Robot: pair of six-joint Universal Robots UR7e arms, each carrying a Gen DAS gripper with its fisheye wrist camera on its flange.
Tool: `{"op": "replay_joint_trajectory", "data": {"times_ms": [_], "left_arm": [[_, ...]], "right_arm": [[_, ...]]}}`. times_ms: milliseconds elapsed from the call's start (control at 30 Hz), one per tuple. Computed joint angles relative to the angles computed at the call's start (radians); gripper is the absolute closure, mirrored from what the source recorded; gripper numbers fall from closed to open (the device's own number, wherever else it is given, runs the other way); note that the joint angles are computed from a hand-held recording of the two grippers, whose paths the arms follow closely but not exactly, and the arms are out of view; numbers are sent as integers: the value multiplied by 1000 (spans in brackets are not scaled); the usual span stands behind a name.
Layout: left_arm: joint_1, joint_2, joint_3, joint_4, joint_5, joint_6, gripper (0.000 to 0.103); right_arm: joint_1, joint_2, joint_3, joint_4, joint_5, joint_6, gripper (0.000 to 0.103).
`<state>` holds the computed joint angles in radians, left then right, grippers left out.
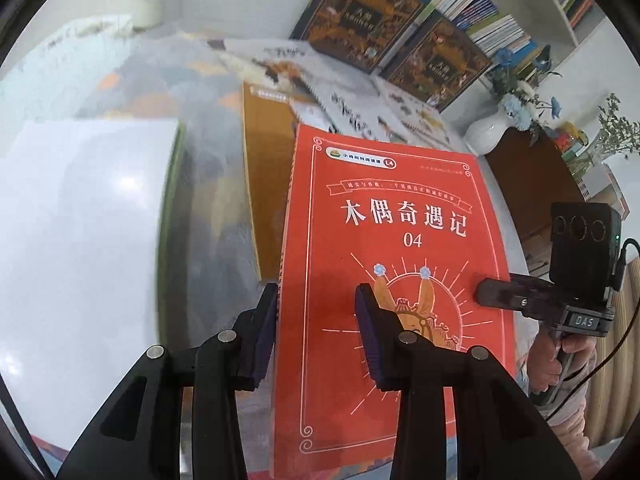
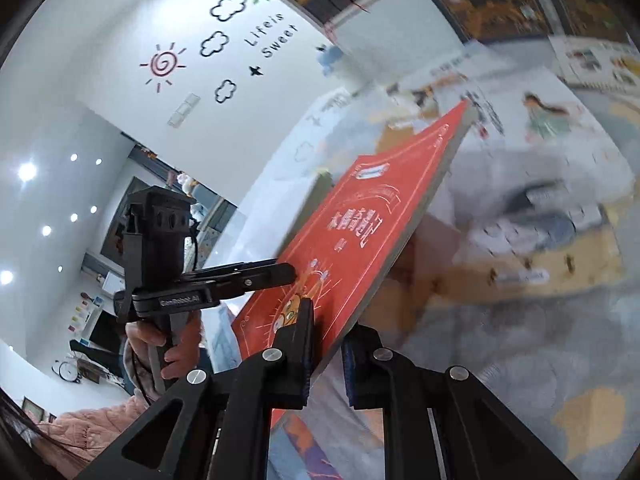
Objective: Organize books
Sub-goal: 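Carry the red book with the left gripper over the clear tabletop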
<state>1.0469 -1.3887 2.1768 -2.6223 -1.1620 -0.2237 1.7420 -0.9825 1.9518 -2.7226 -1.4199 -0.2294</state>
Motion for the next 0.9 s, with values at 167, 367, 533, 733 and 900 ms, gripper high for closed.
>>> {"op": "replay_joint_trajectory", "data": {"times_ms": [167, 367, 533, 733, 900], "left_arm": [[-12, -64, 7, -14, 57, 15, 69], [22, -155, 10, -12, 140, 23, 69], [77, -204, 14, 0, 195, 29, 66], [169, -228, -2, 2, 189, 40, 66], [201, -222, -3, -10, 199, 56, 66]], "right_arm": [[47, 44, -63, 6, 0, -4, 91], [123, 185, -220, 55, 17, -17, 91], [165, 327, -342, 74, 7, -10, 89], [199, 443, -454, 131, -2, -12, 89], [210, 498, -506, 160, -33, 2, 89]]}}
